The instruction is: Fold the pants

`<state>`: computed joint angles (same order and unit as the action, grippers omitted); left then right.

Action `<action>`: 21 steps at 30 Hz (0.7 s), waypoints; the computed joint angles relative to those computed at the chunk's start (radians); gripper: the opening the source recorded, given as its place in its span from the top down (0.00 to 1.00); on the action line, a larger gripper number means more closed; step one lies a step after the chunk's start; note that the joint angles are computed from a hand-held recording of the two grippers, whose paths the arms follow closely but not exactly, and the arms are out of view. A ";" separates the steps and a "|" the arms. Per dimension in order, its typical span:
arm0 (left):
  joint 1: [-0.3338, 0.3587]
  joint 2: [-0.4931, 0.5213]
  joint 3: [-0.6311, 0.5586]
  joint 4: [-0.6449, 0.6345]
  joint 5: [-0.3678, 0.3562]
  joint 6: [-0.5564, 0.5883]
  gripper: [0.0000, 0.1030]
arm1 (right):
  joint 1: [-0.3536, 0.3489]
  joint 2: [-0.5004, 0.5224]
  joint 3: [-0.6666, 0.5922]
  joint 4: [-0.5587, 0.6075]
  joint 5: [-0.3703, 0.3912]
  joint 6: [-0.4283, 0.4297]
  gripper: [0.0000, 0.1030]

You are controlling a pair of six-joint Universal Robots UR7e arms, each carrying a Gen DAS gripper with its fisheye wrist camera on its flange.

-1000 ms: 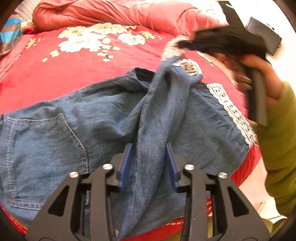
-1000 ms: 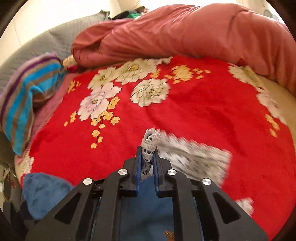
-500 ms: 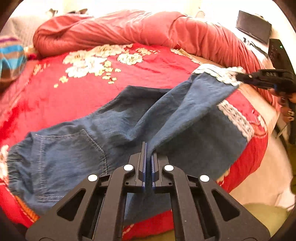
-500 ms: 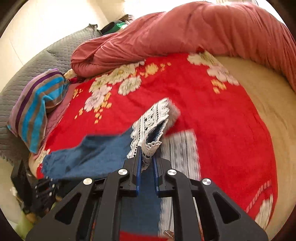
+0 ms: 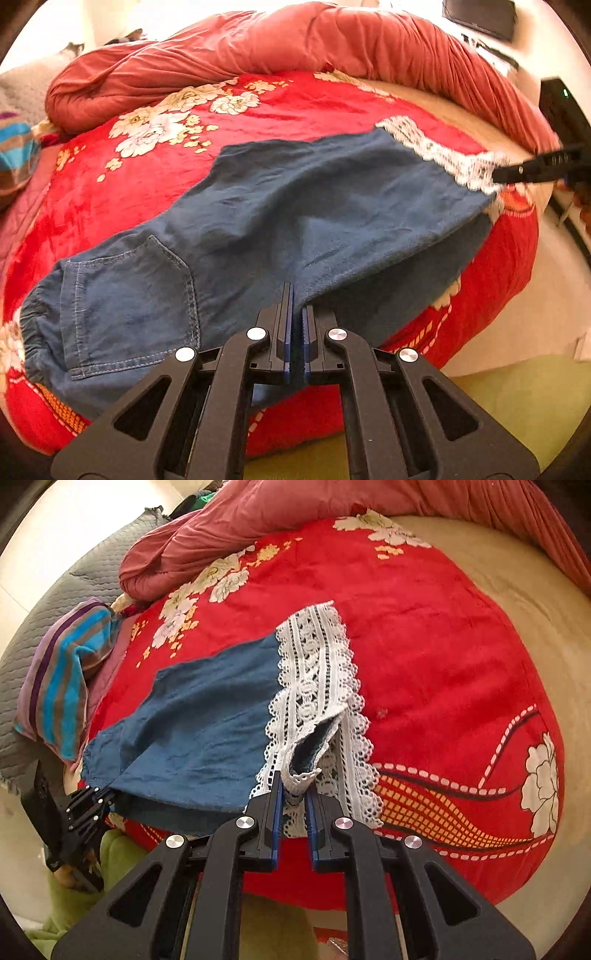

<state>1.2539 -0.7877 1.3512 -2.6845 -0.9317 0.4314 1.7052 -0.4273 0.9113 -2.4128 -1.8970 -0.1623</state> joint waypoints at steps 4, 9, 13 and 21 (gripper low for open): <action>-0.005 -0.001 0.008 -0.005 0.023 0.012 1.00 | -0.006 -0.023 0.035 0.005 0.007 -0.027 0.91; 0.005 0.013 -0.020 0.075 0.035 -0.019 0.99 | -0.023 -0.009 0.034 0.023 -0.029 -0.009 0.91; 0.005 0.012 -0.015 0.082 0.038 -0.018 0.96 | -0.030 -0.009 0.029 0.044 -0.016 -0.004 0.87; -0.003 -0.059 0.060 0.047 0.001 -0.055 0.59 | 0.029 -0.024 0.092 -0.230 -0.207 -0.226 0.55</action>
<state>1.2505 -0.8470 1.4108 -2.6372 -0.9308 0.3765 1.7346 -0.4511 1.0036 -2.6429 -2.1042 -0.3885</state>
